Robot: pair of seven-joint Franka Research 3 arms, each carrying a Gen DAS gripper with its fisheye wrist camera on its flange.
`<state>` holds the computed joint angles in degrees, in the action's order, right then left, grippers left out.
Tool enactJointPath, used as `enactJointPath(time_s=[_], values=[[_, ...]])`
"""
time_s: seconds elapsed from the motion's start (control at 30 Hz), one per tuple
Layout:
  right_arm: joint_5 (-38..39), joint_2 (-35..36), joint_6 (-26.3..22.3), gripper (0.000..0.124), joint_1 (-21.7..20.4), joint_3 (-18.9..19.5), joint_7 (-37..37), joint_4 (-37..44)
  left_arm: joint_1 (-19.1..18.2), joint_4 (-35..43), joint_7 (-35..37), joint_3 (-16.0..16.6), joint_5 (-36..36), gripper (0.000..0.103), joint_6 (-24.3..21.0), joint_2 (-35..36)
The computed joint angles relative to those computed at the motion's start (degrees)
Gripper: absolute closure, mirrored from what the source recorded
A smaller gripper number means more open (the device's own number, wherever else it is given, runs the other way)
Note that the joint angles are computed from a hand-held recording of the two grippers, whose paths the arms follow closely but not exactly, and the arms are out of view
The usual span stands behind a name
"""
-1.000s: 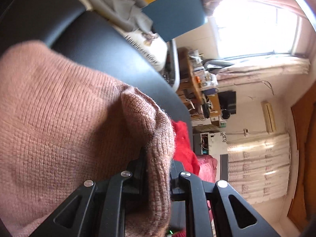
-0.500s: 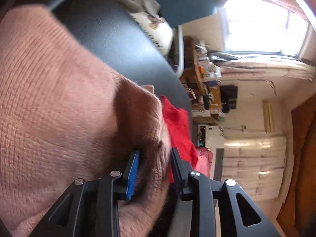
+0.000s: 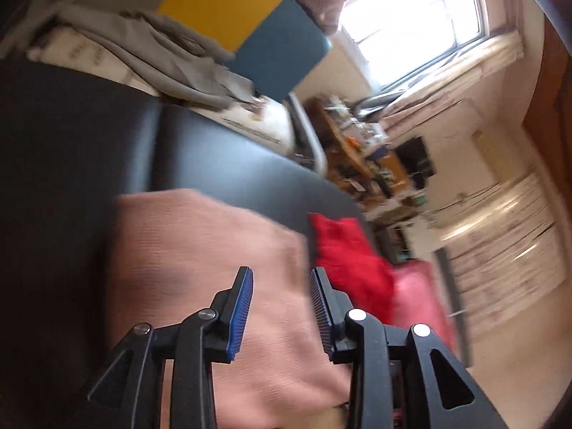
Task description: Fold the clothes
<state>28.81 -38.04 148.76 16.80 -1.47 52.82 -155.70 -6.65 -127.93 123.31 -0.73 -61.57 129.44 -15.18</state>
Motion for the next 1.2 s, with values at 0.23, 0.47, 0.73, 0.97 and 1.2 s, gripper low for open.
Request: enactJointPath(time_s=[0.23, 0.47, 0.73, 0.97, 1.2], values=[[9.7, -1.9, -0.7, 0.021, 6.1, -0.2, 5.4, 2.4, 1.1, -12.8, 12.6, 4.1, -0.2, 0.07, 3.0, -8.2], [14.0, 9.7, -4.3, 0.1, 5.5, 2.3, 17.3, 10.0, -1.4, -15.5, 25.1, 4.1, -2.2, 0.07, 3.4, -9.9], [12.2, 4.0, -4.0, 0.105, 5.8, 4.1, 25.3, 5.3, -4.5, -20.4, 33.3, 0.1, 8.1, 0.07, 8.3, -10.4], [26.1, 1.3, 2.0, 0.094, 11.7, -0.5, 22.0, -2.6, -6.9, -20.8, 32.4, 3.2, 11.4, 0.071, 6.7, -11.9], [26.5, -3.3, 8.1, 0.045, 8.5, 0.5, 23.4, -2.6, -9.2, -18.9, 36.3, 4.9, 4.3, 0.07, 4.8, -13.5]])
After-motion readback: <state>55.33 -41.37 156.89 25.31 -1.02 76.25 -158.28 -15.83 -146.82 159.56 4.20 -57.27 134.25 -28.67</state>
